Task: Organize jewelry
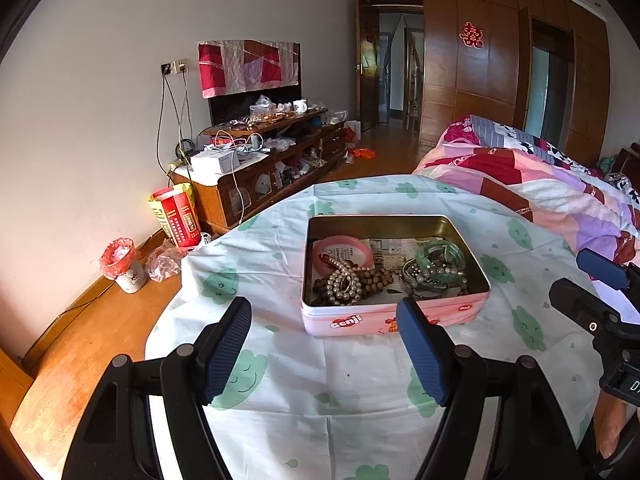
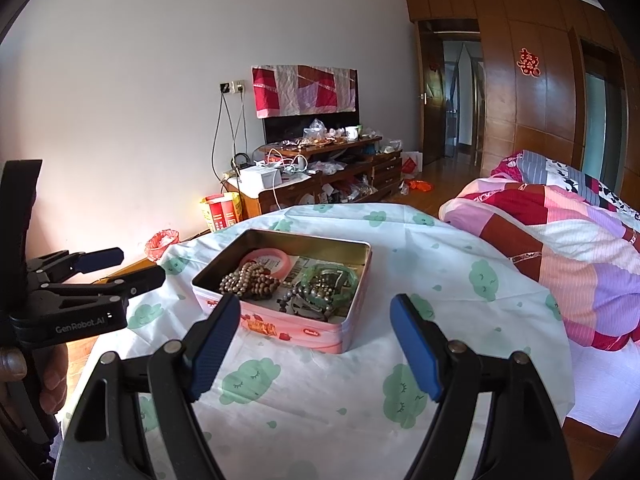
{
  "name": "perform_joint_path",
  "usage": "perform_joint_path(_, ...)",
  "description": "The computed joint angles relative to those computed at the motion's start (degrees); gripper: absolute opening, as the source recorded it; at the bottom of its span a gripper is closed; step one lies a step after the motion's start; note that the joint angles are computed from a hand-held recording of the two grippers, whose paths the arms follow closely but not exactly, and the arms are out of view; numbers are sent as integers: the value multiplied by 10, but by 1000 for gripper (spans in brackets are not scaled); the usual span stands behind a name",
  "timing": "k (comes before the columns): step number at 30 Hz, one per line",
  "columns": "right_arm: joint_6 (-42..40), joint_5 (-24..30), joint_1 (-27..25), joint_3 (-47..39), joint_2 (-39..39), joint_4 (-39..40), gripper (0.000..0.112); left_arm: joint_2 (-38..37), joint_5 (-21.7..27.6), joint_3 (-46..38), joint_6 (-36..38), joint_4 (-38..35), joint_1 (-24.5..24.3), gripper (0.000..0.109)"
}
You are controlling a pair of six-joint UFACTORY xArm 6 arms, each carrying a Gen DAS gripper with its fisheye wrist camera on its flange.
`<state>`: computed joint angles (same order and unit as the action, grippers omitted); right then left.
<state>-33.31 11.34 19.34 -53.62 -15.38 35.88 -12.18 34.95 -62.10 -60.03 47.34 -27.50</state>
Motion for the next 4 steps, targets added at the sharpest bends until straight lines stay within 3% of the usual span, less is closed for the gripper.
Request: perform_joint_path(4, 5, 1, 1, 0, 0, -8, 80, -2, -3, 3, 3, -3, 2, 75)
